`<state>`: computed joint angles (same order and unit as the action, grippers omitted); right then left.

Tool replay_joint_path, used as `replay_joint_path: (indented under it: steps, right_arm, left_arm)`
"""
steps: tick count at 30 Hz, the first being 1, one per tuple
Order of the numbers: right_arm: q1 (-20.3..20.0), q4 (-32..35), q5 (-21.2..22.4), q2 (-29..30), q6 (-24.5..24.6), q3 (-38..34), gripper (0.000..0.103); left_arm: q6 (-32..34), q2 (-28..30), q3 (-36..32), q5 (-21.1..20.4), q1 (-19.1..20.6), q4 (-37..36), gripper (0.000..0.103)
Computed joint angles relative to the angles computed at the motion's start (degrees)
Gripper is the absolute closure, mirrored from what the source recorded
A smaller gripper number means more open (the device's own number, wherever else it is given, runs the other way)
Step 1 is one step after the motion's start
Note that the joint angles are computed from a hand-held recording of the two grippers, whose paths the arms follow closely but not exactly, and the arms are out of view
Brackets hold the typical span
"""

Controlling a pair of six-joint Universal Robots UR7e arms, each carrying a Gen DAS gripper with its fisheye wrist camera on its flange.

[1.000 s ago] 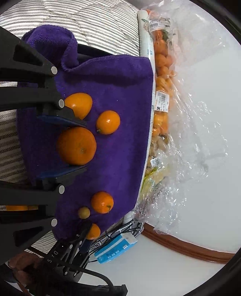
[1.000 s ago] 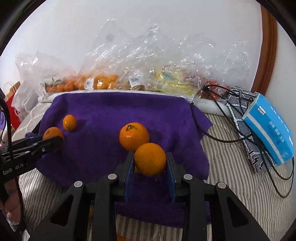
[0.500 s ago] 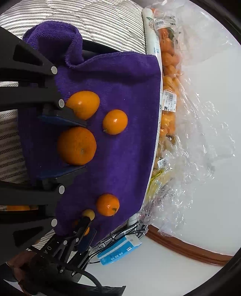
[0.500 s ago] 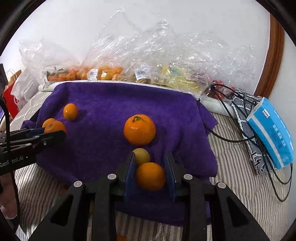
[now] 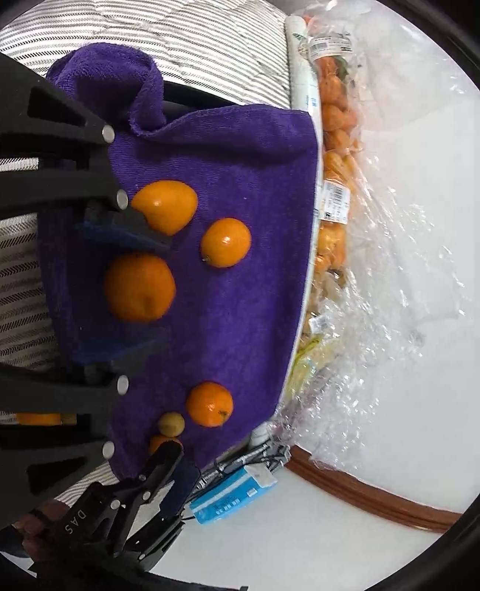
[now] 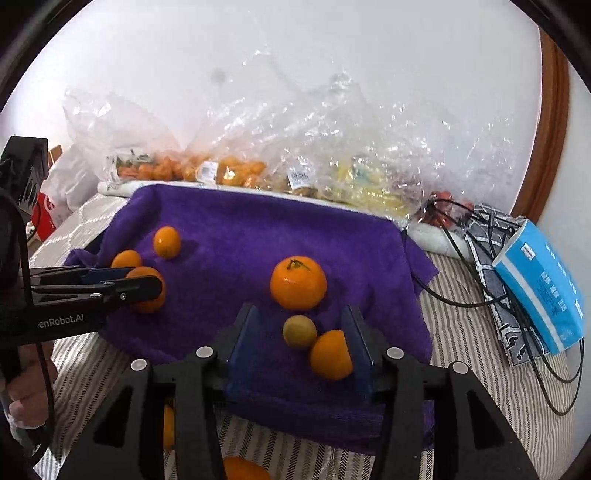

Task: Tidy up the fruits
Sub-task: 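Open the left tool on the towel while the right tool releases its orange there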

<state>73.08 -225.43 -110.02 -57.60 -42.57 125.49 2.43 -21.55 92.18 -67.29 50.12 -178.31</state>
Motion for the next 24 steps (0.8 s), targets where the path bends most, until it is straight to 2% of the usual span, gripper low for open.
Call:
replay_joint_path:
  steps: [2, 11, 15, 19, 24]
  right_arm:
    - [0.03, -0.59, 0.0, 0.05, 0.2, 0.04, 0.049]
    - [0.14, -4.17, 0.99, -0.94, 2.5, 1.19, 0.048]
    - [0.81, -7.26, 1.68, -1.67, 3.15, 2.35, 0.048]
    - [1.89, -11.07, 1.71, -2.76, 4.98, 4.69, 0.048]
    - [3.17, -15.98, -1.1, -2.12, 4.35, 7.18, 0.048]
  left_arm:
    - [0.57, -0.23, 0.6, -0.57, -0.08, -1.62, 0.051]
    - [0.64, -1.04, 2.15, -0.58, -0.48, -4.5, 0.048]
    - [1.34, -1.28, 3.78, 1.53, -1.22, -8.52, 0.042]
    - [2.03, -2.05, 6.52, 3.97, -1.91, -12.03, 0.042]
    - [4.16, -3.49, 11.18, 5.91, -2.5, -18.32, 0.042]
